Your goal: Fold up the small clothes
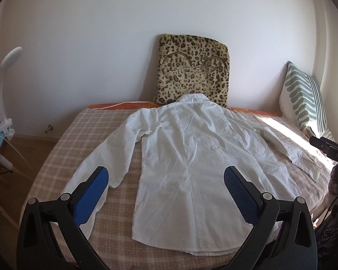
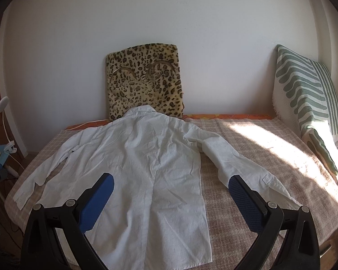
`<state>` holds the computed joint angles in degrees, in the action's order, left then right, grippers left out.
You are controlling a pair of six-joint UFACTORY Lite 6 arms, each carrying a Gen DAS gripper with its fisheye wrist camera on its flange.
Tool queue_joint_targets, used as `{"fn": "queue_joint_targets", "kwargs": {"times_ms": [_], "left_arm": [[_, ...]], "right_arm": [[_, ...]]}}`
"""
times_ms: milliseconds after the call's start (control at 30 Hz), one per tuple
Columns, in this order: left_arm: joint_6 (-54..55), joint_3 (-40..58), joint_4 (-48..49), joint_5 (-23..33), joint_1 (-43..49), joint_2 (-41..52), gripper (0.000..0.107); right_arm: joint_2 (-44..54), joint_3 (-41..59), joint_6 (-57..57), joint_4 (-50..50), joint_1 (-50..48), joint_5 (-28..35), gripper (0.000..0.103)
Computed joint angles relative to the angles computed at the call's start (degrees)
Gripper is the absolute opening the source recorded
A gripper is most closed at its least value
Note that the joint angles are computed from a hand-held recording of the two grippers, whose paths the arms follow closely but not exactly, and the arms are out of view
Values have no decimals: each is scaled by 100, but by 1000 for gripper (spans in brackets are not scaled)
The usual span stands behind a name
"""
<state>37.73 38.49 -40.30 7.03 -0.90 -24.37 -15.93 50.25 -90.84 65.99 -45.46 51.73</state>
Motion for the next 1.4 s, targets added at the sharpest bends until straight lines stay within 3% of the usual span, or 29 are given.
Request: {"fn": "queue_joint_targets", "kwargs": {"times_ms": [167,233,500,633,733,833,933,1233,1400], "left_arm": [[2677,90,-2234,711,1188,114,91],[3273,163,-2677,998,1626,300,84],[4362,598,-3250,1742,3128,1309,67],[4114,1194,-3019,2316,3825,2348,61],[3912,1481,-2796,2519,4105,2899,50],[3971,1511,-2776,2476,4240,3058,48],[4303,1335,-2891,2419,4204,2919,48],[5170,947,-2959,2147,3537,2962,48],[5093,1196,-2855,1965,3694,3318,48]], "right_arm": [[-188,-74,208,-110,637,-147,103],[-215,-77,286,-118,918,-273,103],[-53,158,501,138,2148,-498,103],[117,464,924,-186,3059,-855,103],[330,757,1293,-553,3737,-1154,103],[733,1176,1805,-989,4417,-1430,101],[1278,1694,2432,-1500,4992,-1532,93],[3727,4140,4403,-2694,6104,-941,72],[4934,5522,5249,-3294,6613,-747,69]]}}
